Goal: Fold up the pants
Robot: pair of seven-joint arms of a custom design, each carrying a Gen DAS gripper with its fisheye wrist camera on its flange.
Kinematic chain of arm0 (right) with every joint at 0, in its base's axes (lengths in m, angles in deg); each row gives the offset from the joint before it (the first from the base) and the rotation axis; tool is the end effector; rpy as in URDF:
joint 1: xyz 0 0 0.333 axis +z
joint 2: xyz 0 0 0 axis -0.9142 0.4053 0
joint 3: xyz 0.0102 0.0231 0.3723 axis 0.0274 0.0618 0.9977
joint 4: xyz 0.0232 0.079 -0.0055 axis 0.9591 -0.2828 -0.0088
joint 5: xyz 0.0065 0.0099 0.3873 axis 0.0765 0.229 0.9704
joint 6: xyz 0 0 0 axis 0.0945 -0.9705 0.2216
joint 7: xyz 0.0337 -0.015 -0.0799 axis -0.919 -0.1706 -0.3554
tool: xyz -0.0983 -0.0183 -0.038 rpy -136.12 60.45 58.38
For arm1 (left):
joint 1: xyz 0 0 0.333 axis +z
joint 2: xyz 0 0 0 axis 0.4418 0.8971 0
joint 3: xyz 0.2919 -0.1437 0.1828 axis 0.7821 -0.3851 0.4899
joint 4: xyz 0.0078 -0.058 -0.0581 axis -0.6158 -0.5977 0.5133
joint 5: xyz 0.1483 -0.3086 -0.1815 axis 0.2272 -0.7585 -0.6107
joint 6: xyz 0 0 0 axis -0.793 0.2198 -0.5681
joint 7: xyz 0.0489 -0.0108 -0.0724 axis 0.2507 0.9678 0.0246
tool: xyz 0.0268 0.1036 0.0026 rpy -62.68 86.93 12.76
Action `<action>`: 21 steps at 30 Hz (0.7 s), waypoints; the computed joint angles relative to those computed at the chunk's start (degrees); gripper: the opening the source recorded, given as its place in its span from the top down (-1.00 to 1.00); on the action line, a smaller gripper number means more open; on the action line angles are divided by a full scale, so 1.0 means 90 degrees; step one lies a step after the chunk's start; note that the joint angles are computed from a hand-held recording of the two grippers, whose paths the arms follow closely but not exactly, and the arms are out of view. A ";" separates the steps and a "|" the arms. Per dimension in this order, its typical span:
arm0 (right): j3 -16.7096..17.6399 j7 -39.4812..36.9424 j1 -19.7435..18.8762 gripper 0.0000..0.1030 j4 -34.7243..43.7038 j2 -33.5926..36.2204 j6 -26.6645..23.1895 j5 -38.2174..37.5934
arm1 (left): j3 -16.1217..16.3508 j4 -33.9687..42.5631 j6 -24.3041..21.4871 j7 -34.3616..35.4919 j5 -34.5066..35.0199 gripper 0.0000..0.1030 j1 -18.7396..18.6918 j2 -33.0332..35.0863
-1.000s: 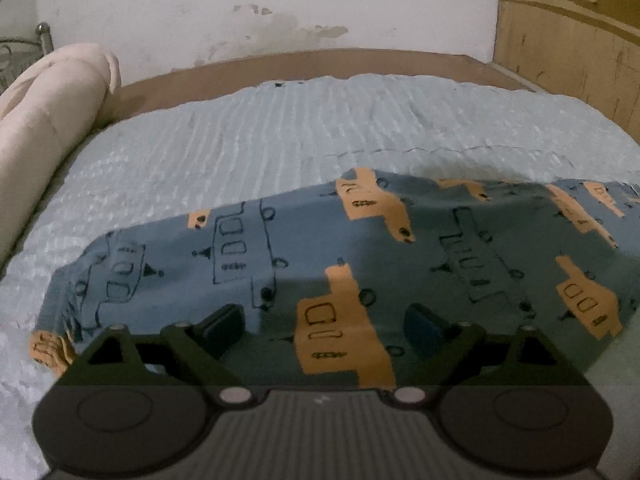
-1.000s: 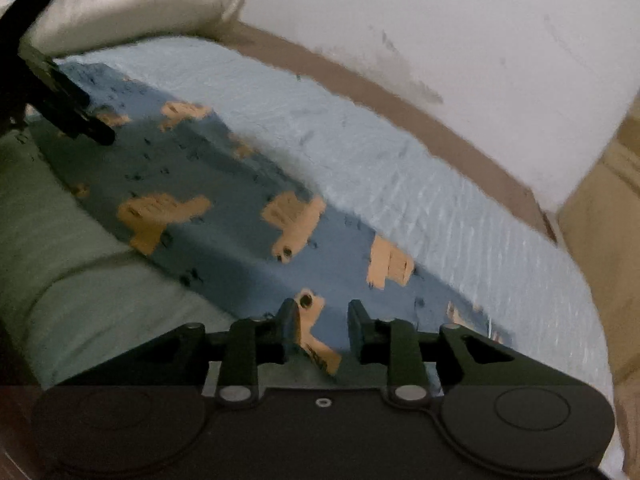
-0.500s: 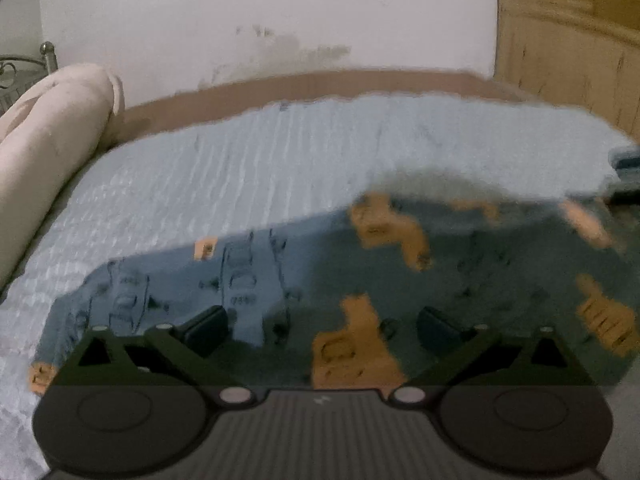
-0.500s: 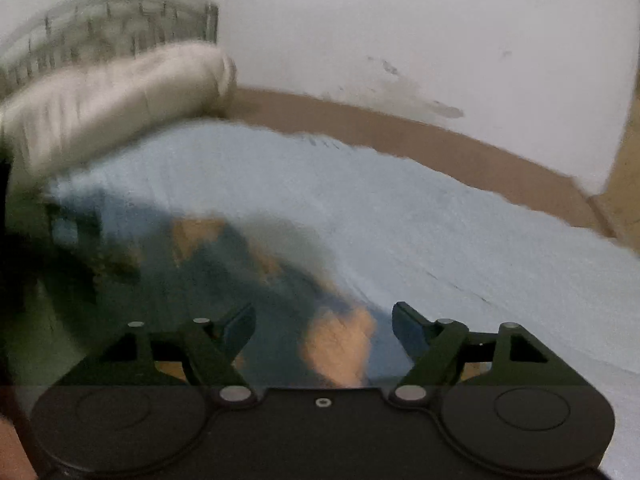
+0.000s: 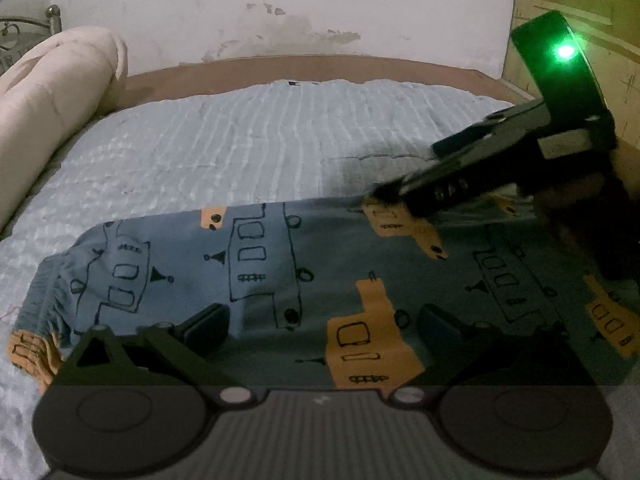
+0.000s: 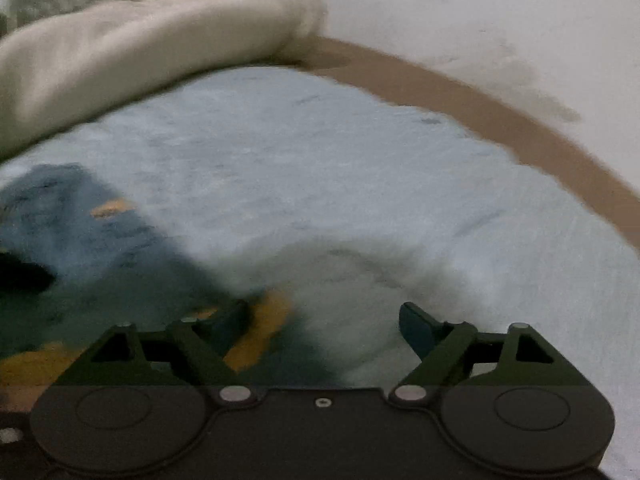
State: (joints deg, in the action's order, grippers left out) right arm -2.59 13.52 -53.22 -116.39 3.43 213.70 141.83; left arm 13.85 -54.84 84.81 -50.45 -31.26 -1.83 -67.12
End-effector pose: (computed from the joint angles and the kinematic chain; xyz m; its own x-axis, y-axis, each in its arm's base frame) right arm 0.5434 0.1485 0.4007 0.9044 -0.4141 0.1030 -0.2269 -0.6711 -0.7058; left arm 0.3231 -0.3648 0.4427 0.3535 -0.9353 0.0152 -0.6722 -0.2653 -0.6912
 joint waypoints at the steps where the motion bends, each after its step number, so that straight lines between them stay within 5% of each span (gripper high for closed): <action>1: 0.0025 -0.0159 0.0011 -0.75 0.0067 0.0059 0.0301 0.0397 | -0.0002 0.0018 -0.0014 0.0016 -0.0026 -0.99 -0.0006 -0.0007; 4: 0.0002 -0.0551 -0.0042 -0.68 0.0134 0.0050 0.0832 0.1351 | -0.0018 0.0056 -0.0071 0.0034 -0.0044 -0.99 -0.0018 -0.0031; 9: -0.0542 -0.1533 -0.0596 -0.97 -0.0577 -0.0829 0.0244 0.2587 | -0.0077 0.0370 -0.0348 0.0182 0.0113 -0.99 -0.0069 0.0136; 15: -0.1384 -0.1352 -0.1551 -0.99 -0.1660 -0.1854 -0.0202 0.2321 | -0.0090 0.1136 -0.0565 0.0309 0.0600 -0.99 -0.0268 0.0715; 21: -0.1827 -0.0536 -0.2292 -0.99 -0.1872 -0.1935 -0.0198 0.1905 | 0.0055 0.2162 -0.0392 0.0460 0.0899 -0.99 -0.0563 0.1487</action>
